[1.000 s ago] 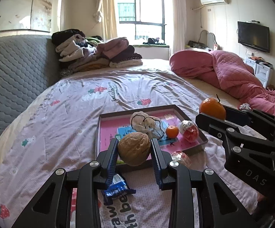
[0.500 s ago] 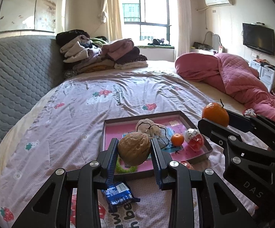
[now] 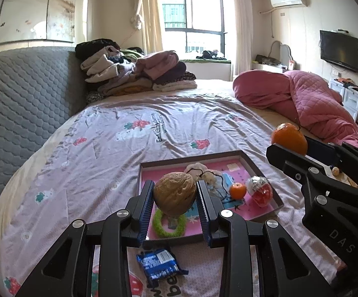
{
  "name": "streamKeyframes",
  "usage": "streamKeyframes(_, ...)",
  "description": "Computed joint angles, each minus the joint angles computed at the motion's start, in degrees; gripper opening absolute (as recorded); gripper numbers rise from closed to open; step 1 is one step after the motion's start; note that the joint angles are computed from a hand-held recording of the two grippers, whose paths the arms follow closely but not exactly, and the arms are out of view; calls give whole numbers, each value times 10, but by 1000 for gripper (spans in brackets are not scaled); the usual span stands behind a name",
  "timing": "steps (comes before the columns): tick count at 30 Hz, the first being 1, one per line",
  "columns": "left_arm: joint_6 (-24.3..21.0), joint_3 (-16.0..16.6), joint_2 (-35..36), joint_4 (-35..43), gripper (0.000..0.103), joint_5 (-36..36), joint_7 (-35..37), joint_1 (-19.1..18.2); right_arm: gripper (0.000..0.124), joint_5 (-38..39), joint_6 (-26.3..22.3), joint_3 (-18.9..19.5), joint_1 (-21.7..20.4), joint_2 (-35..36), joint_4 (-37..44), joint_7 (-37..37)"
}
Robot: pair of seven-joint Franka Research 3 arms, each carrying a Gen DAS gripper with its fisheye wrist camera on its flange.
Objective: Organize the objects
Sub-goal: 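Carry the walnut and the orange over the pink tray with both tools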
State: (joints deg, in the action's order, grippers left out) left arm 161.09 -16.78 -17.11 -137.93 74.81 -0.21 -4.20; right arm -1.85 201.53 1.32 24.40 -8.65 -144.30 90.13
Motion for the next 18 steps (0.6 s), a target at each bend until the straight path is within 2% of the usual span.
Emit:
streamKeyframes(11,-1,10,38,40,34,-13,34,-2,39,-41,-6,-13,-3,22,37,26)
streamKeyframes(18,-6,18,63,65,34,-12,42,-6,39,-104,-16,-26,-9,43,65,77)
